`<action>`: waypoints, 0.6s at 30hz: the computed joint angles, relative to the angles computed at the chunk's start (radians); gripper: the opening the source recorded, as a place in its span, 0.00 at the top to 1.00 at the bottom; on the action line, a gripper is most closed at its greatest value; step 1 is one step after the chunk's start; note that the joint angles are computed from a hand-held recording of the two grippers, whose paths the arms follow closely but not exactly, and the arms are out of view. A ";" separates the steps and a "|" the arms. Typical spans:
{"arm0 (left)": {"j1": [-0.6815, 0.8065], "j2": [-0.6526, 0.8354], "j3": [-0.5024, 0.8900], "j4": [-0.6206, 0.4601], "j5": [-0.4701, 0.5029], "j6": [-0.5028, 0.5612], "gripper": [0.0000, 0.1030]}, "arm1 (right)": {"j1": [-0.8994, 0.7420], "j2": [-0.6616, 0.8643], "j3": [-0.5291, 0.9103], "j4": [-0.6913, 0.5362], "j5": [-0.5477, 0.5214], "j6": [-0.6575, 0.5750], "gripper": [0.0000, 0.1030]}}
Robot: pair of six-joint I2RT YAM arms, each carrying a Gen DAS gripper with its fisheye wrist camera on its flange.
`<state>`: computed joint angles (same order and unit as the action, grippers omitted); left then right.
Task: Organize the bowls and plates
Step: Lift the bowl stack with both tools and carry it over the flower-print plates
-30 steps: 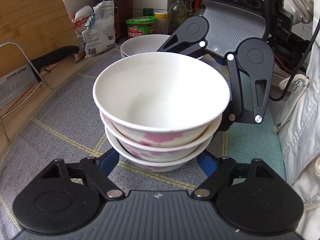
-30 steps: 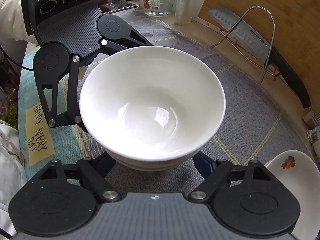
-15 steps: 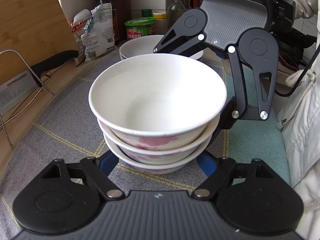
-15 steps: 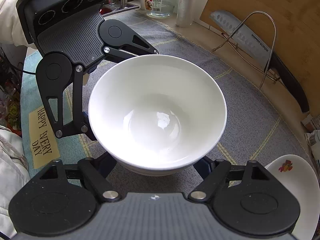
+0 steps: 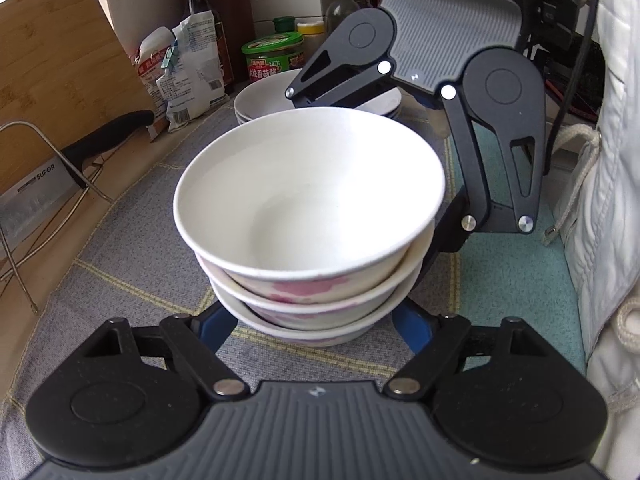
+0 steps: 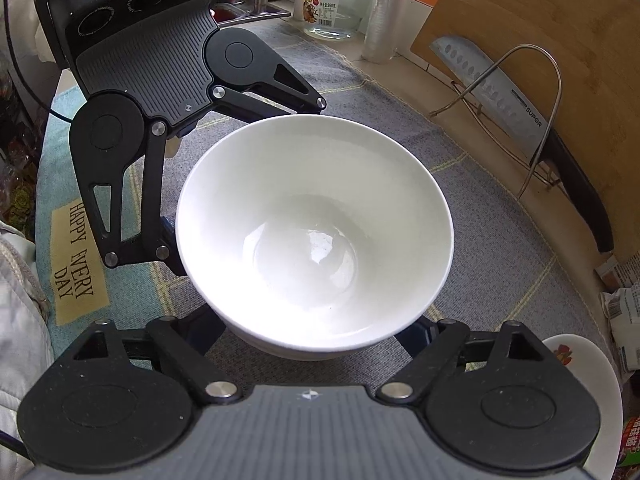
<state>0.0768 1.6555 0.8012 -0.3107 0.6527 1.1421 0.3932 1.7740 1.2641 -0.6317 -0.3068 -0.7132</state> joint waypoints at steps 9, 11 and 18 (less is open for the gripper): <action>0.022 0.042 0.042 -0.043 0.042 0.059 0.18 | -0.008 0.026 0.039 -0.031 -0.012 -0.038 0.08; 0.029 0.049 0.048 -0.054 0.052 0.073 0.18 | -0.003 0.022 0.036 -0.025 -0.005 -0.042 0.08; 0.041 0.095 0.110 -0.131 0.080 0.103 0.18 | -0.004 0.020 0.030 -0.013 0.001 -0.046 0.03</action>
<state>0.1181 1.7507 0.9110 -0.4419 0.7331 1.2446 0.3895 1.7945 1.2945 -0.6448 -0.3053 -0.7591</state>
